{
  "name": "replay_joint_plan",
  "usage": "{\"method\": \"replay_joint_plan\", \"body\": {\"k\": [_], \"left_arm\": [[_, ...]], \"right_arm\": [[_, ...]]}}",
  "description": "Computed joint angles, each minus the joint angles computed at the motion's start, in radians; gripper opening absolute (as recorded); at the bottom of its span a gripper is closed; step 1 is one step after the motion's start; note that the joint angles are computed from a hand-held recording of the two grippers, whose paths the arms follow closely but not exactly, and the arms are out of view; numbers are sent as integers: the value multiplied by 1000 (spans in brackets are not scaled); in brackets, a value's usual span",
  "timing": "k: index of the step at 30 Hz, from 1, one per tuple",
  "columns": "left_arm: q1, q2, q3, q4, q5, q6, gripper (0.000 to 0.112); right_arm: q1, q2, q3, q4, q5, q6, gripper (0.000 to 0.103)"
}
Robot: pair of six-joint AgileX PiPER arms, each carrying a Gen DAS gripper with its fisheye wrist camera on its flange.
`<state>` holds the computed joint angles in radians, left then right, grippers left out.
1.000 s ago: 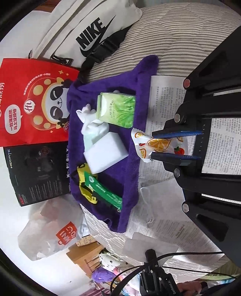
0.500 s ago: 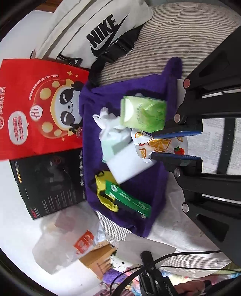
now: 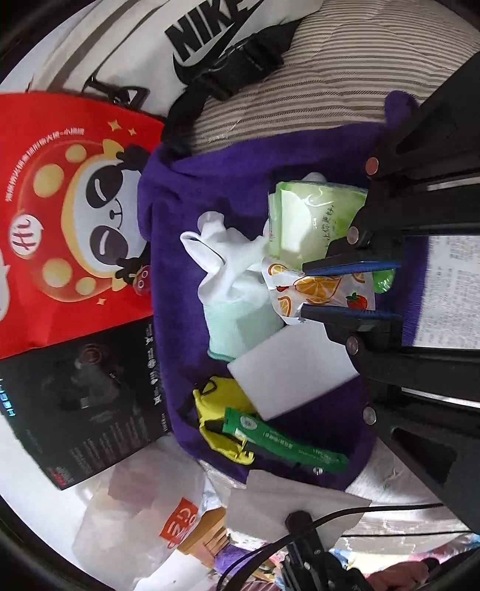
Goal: Organize soft objects
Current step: 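Carry the mesh bag with the left gripper while the right carries the sachet onto the towel, then open both grippers to release the mesh bag and sachet on the towel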
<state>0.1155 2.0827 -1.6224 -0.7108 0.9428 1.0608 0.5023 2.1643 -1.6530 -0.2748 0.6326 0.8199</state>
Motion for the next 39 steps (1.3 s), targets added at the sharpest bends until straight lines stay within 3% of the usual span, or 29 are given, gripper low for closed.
{"method": "replay_joint_plan", "body": {"k": [10, 15, 30, 32, 34, 35, 39], "left_arm": [[-35, 97, -131, 15, 39, -69, 7], [-67, 142, -188, 20, 55, -105, 7], [-147, 180, -169, 149, -54, -167, 10], [-155, 178, -162, 169, -68, -174, 14], [-158, 172, -154, 175, -70, -169, 28], [-159, 165, -143, 175, -76, -164, 30], [-157, 140, -107, 182, -94, -154, 38]], "right_arm": [[-23, -1, 12, 24, -17, -72, 18], [-37, -27, 59, 98, -70, -122, 29], [-55, -54, 103, 193, -102, -222, 48], [-49, -55, 98, 184, -90, -226, 53], [-39, -50, 80, 159, -67, -217, 58], [-34, -50, 75, 149, -57, -215, 63], [-23, -55, 73, 123, -39, -207, 67]]}}
